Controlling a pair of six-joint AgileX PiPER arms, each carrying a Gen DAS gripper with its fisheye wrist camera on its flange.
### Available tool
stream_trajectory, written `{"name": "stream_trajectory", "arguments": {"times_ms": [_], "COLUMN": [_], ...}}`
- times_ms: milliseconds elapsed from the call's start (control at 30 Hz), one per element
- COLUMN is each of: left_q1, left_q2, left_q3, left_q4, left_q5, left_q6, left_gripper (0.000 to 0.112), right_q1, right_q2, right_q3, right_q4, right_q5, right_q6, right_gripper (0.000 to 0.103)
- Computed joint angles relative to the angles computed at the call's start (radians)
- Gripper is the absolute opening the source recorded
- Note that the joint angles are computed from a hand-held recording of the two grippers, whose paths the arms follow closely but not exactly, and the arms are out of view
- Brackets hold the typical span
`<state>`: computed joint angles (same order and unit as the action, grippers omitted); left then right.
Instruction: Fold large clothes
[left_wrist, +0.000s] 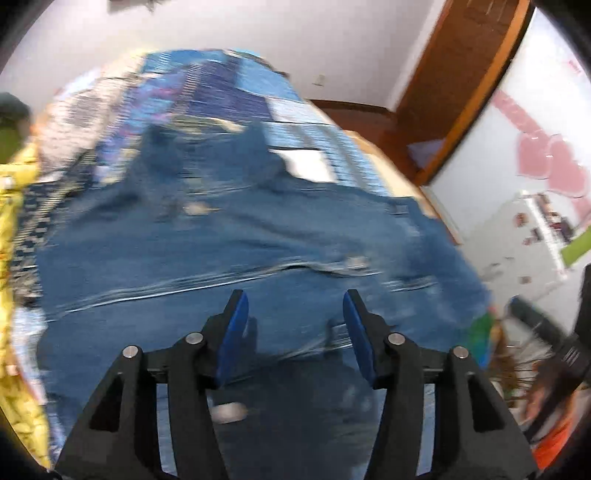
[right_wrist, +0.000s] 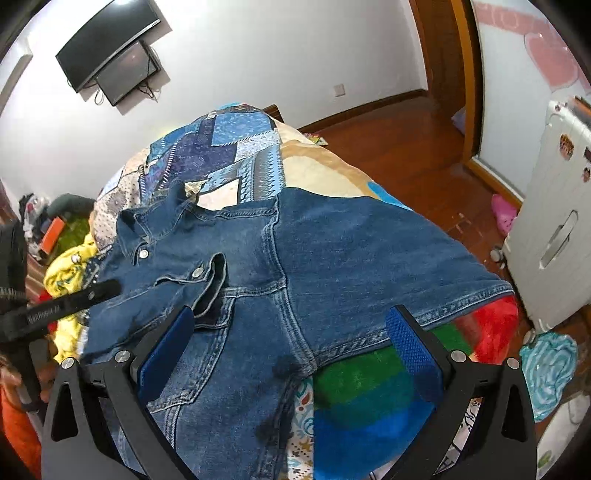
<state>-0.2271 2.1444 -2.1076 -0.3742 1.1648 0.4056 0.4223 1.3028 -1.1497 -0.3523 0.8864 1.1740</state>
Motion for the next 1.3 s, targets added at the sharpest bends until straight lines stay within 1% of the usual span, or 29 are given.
{"name": "stream_trajectory", "arguments": {"times_ms": [67, 200, 333, 467, 600, 700, 833, 900, 933, 967, 1000, 1033, 1067, 1100, 1133, 1167, 1200, 1233, 1267, 1300], "left_q1": [0.041, 0.104, 0.162, 0.202, 0.197, 0.200, 0.201, 0.200, 0.200, 0.199, 0.200, 0.201, 0.202, 0.202, 0.204, 0.209, 0.213, 0.216, 0.220, 0.224], "left_q2": [-0.045, -0.103, -0.127, -0.137, -0.128, -0.147, -0.135, -0.139, -0.143, -0.148, -0.152, -0.157, -0.163, -0.167, -0.172, -0.177, -0.180, -0.184, -0.189, -0.195], "left_q3": [0.091, 0.226, 0.307, 0.390, 0.439, 0.479, 0.458, 0.463, 0.468, 0.476, 0.481, 0.488, 0.496, 0.502, 0.507, 0.512, 0.514, 0.517, 0.521, 0.524], "left_q4": [0.041, 0.106, 0.133, 0.100, 0.125, 0.114, 0.120, 0.124, 0.129, 0.133, 0.137, 0.141, 0.147, 0.152, 0.155, 0.150, 0.144, 0.140, 0.133, 0.130], "left_q5": [-0.067, -0.153, -0.196, -0.224, -0.251, -0.285, -0.271, -0.275, -0.279, -0.284, -0.288, -0.294, -0.302, -0.307, -0.310, -0.313, -0.315, -0.318, -0.321, -0.325], "left_q6": [0.017, 0.032, 0.000, -0.026, -0.099, -0.097, -0.101, -0.104, -0.109, -0.113, -0.114, -0.113, -0.114, -0.115, -0.114, -0.107, -0.103, -0.099, -0.092, -0.086], "left_gripper": [0.057, 0.058, 0.059, 0.060, 0.060, 0.061, 0.061, 0.061, 0.061, 0.061, 0.061, 0.061, 0.061, 0.061, 0.061, 0.061, 0.061, 0.061, 0.061, 0.061], "right_q1": [-0.046, -0.135, -0.242, -0.331, -0.395, -0.429, -0.463, -0.482, -0.489, -0.492, -0.501, -0.513, -0.518, -0.517, -0.520, -0.531, -0.543, -0.542, -0.527, -0.511], "right_q2": [-0.014, -0.047, -0.062, -0.060, -0.036, -0.007, 0.041, 0.071, 0.082, 0.087, 0.086, 0.076, 0.064, 0.056, 0.049, 0.044, 0.036, 0.019, -0.001, -0.008], "right_q3": [0.018, 0.095, 0.194, 0.259, 0.258, 0.247, 0.237, 0.240, 0.243, 0.245, 0.250, 0.261, 0.267, 0.260, 0.249, 0.245, 0.239, 0.231, 0.217, 0.194], "right_q4": [0.073, 0.196, 0.370, 0.504, 0.572, 0.610, 0.623, 0.600, 0.577, 0.532, 0.526, 0.536, 0.520, 0.478, 0.447, 0.453, 0.480, 0.469, 0.424, 0.387], "right_q5": [-0.015, -0.031, -0.069, -0.137, -0.205, -0.239, -0.299, -0.324, -0.332, -0.334, -0.339, -0.349, -0.347, -0.322, -0.287, -0.272, -0.262, -0.247, -0.228, -0.213], "right_q6": [-0.083, -0.188, -0.310, -0.417, -0.479, -0.536, -0.604, -0.579, -0.549, -0.488, -0.467, -0.454, -0.416, -0.359, -0.325, -0.332, -0.360, -0.349, -0.317, -0.296], "right_gripper": [0.103, 0.103, 0.103, 0.103, 0.103, 0.103, 0.103, 0.103, 0.095, 0.082, 0.077, 0.069, 0.054, 0.045, 0.029, 0.021, 0.020, 0.016, 0.011, 0.011]}}
